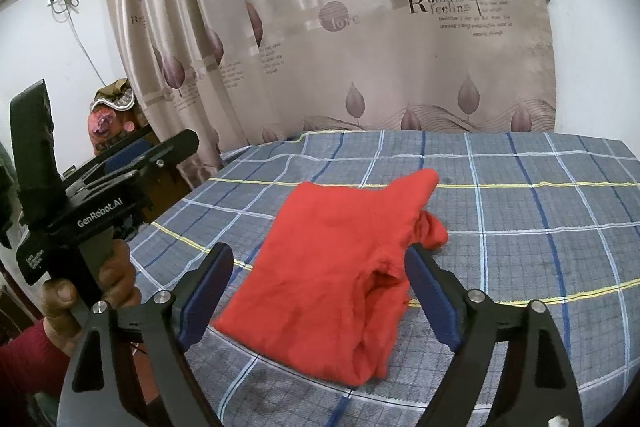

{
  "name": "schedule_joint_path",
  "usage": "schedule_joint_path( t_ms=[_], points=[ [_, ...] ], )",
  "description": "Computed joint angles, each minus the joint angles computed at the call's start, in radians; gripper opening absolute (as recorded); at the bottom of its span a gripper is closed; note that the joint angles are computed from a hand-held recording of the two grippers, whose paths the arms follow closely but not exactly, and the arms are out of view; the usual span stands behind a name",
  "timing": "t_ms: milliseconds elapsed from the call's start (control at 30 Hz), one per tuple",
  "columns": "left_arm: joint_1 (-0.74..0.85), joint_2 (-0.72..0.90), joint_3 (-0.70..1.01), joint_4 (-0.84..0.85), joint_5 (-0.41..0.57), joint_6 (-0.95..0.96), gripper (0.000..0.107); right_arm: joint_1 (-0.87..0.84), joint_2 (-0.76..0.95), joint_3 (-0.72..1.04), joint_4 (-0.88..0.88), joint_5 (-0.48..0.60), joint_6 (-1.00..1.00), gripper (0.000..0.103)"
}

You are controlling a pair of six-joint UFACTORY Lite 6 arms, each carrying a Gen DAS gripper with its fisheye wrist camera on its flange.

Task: Fold small clothes
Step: 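Open both grippers and withdraw them from the folded sweater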

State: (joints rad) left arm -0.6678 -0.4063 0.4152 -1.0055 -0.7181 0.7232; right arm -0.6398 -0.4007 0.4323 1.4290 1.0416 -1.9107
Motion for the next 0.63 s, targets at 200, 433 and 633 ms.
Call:
schedule_joint_path(
  t_ms=[200, 433, 633],
  points=[
    [0.028, 0.077, 0.027, 0.048, 0.027, -0.040, 0.103, 0.024, 0.032, 0.004, 0.013, -0.020, -0.011, 0.089],
    [0.098, 0.235, 0.098, 0.174, 0.107, -0.162, 0.103, 0.049, 0.124, 0.027, 0.035, -0.056, -0.039, 0.091],
    [0.128, 0.313, 0.143, 0.194, 0.104, -0.214, 0.103, 0.045, 0.236, 0.094, 0.077, -0.091, -0.077, 0.092]
  ],
)
